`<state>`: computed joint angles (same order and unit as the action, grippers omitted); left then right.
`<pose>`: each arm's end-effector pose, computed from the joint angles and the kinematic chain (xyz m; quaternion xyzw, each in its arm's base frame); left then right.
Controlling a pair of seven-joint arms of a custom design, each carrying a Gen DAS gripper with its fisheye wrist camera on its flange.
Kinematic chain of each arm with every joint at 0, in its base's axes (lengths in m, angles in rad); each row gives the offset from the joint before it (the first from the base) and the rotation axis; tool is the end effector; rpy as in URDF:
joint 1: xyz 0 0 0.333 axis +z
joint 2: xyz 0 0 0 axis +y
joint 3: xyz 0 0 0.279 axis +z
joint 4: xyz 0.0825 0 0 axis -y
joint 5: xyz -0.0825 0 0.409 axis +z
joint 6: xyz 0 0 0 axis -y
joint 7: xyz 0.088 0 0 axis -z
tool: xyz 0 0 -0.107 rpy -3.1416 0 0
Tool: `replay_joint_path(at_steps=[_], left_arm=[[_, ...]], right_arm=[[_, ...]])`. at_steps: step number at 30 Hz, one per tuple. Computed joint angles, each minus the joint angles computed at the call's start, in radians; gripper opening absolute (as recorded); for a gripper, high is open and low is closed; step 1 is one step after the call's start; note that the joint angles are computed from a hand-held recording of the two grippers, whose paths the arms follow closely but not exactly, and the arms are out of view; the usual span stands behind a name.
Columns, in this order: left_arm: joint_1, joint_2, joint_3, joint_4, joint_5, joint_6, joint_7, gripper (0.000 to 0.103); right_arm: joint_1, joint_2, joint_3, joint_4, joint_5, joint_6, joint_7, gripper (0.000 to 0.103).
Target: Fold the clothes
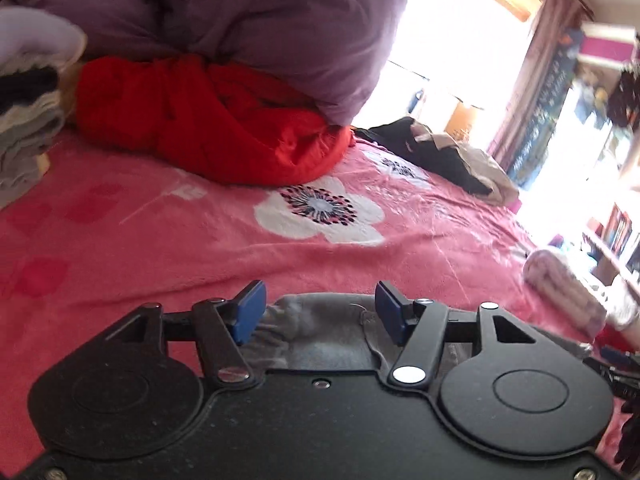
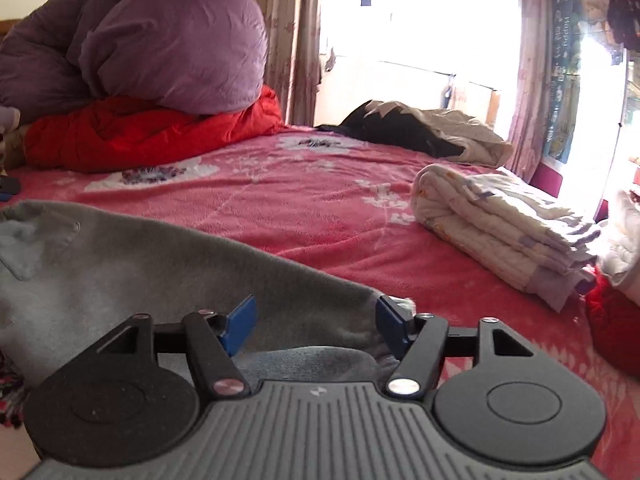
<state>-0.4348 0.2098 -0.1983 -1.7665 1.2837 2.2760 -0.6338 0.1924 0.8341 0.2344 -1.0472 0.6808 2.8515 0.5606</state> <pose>0.5578 -0.3710 0.4446 -0.8028 0.3101 -0.3940 0.3226 0.7773 0.2327 0.4177 -0.7743 0.3572 -0.2451 0.4612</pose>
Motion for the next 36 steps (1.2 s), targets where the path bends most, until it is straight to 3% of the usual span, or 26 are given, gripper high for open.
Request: replay_joint_path(at_steps=[4,8,11,14,20,24,29,31,32,33,36], left_arm=[[-0.007,-0.074,-0.028,-0.098,-0.084,-0.038,-0.229,0.063],[0.004,-0.101,-0.040,-0.181,-0.002,0.118,-0.608,0.069],[0.002,-0.073,-0.044,-0.159,0.076,0.160,-0.741,0.074],[-0.004,-0.038,-0.040,-0.117,0.096,0.167,-0.747,0.074],[-0.010,-0.017,-0.017,-0.110,0.107,0.159,-0.780,0.074],[-0.003,0.010,-0.001,-0.085,0.135,0.159,-0.758,0.074],[-0.023,0.067,0.017,-0.029,0.169,0.117,-0.719,0.073],[-0.033,0.080,0.023,-0.017,0.173,0.098,-0.712,0.066],[-0.036,0.085,0.024,-0.013,0.166,0.089,-0.701,0.061],[-0.037,0.085,0.026,-0.015,0.161,0.093,-0.695,0.048],[-0.034,0.072,0.026,-0.027,0.136,0.103,-0.663,0.035]], right_arm=[[-0.066,-0.097,0.042,-0.125,0.119,0.043,0.039,0.077],[-0.140,-0.175,0.039,-0.231,0.256,-0.066,0.199,0.079],[-0.196,-0.195,0.048,-0.268,0.385,-0.157,0.295,0.081],[-0.220,-0.164,0.042,-0.236,0.462,-0.255,0.385,0.081],[-0.208,-0.042,0.042,-0.090,0.486,-0.364,0.481,0.083],[-0.152,0.078,0.032,0.073,0.393,-0.354,0.535,0.083],[-0.130,0.166,0.064,0.189,0.329,-0.310,0.508,0.082],[-0.121,0.180,0.064,0.208,0.303,-0.288,0.513,0.070],[-0.121,0.186,0.065,0.213,0.295,-0.281,0.525,0.057],[-0.129,0.191,0.075,0.215,0.299,-0.280,0.534,0.046],[-0.148,0.201,0.102,0.218,0.315,-0.283,0.543,0.035]])
